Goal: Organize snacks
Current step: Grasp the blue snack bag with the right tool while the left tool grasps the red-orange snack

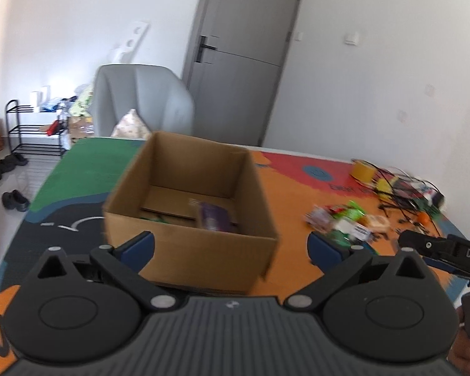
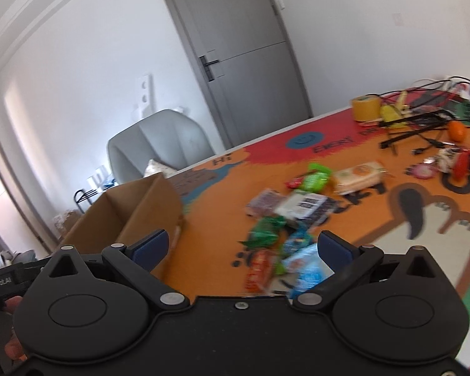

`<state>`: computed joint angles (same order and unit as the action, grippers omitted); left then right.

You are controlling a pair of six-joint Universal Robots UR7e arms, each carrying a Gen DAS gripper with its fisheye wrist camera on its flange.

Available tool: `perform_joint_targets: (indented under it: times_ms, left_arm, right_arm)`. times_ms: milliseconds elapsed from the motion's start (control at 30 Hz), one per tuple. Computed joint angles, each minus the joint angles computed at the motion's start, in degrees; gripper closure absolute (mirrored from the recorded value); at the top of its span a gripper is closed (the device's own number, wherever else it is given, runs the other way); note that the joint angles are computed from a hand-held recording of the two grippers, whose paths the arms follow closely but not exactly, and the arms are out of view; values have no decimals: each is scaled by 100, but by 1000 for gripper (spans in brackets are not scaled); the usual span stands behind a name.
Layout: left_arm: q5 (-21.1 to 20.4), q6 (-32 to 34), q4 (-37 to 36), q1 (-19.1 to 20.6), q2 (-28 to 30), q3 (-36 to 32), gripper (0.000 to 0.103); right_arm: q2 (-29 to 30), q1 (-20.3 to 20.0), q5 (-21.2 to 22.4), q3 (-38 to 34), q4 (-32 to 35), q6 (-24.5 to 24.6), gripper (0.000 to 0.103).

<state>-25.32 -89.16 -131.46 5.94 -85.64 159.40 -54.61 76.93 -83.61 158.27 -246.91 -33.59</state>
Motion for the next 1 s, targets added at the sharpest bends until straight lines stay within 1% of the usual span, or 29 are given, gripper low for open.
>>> perform_joint_targets:
  times_ms: [33, 100, 200, 333, 433, 500, 533, 633, 667, 700, 733, 800, 900, 967, 1000]
  left_arm:
    - [-27, 199, -363, -9, 182, 13, 0]
    - [-121, 728, -1311, -15, 630, 44, 0]
    - [-216, 1191, -2116, -13, 1221, -36, 0]
    - [-424, 2053, -3529, 82, 2068, -134, 0]
    - [-522, 2615, -4401, 163, 2612, -202, 0]
    - [-569, 2855, -4692, 237, 2869, -290, 0]
    - [-600, 2949, -4829, 284, 2964, -328, 0]
    - [-780, 3502, -5674, 434, 3358, -384, 0]
    - [-825, 3675, -5904, 480, 3475, -401, 1]
    - [-862, 3822, -6104, 523, 3589, -425, 1]
    - [-918, 3967, -6275, 591, 3684, -465, 1]
    - [-1029, 4231, -6677, 750, 3916, -553, 3]
    - [-1116, 4539, -7146, 955, 4226, -671, 12]
    - [-1170, 4651, -7285, 1112, 4342, -758, 21]
    - [-1210, 4713, -7350, 1196, 4393, -807, 23]
  right_arm:
    - [-62, -124, 61, 53, -20, -42, 0]
    - [-152, -342, 161, 128, -65, -89, 0]
    - [-286, -694, 327, 220, -99, -137, 0]
    - [-354, -1084, 568, 298, -153, -286, 0]
    - [-358, -1307, 713, 335, -152, -389, 1]
    - [-345, -1416, 786, 346, -121, -448, 2]
    - [-324, -1451, 797, 337, -98, -478, 4]
    - [-345, -1478, 734, 303, 158, -673, 12]
    - [-305, -1479, 699, 284, 184, -733, 14]
    - [-307, -1503, 692, 276, 245, -781, 17]
    - [-322, -1527, 687, 250, 358, -798, 24]
    - [-354, -1555, 656, 183, 571, -779, 31]
    - [-383, -1660, 735, 112, 774, -780, 38]
    - [-449, -1701, 800, 66, 1006, -777, 39]
    - [-454, -1703, 829, 37, 1076, -775, 40]
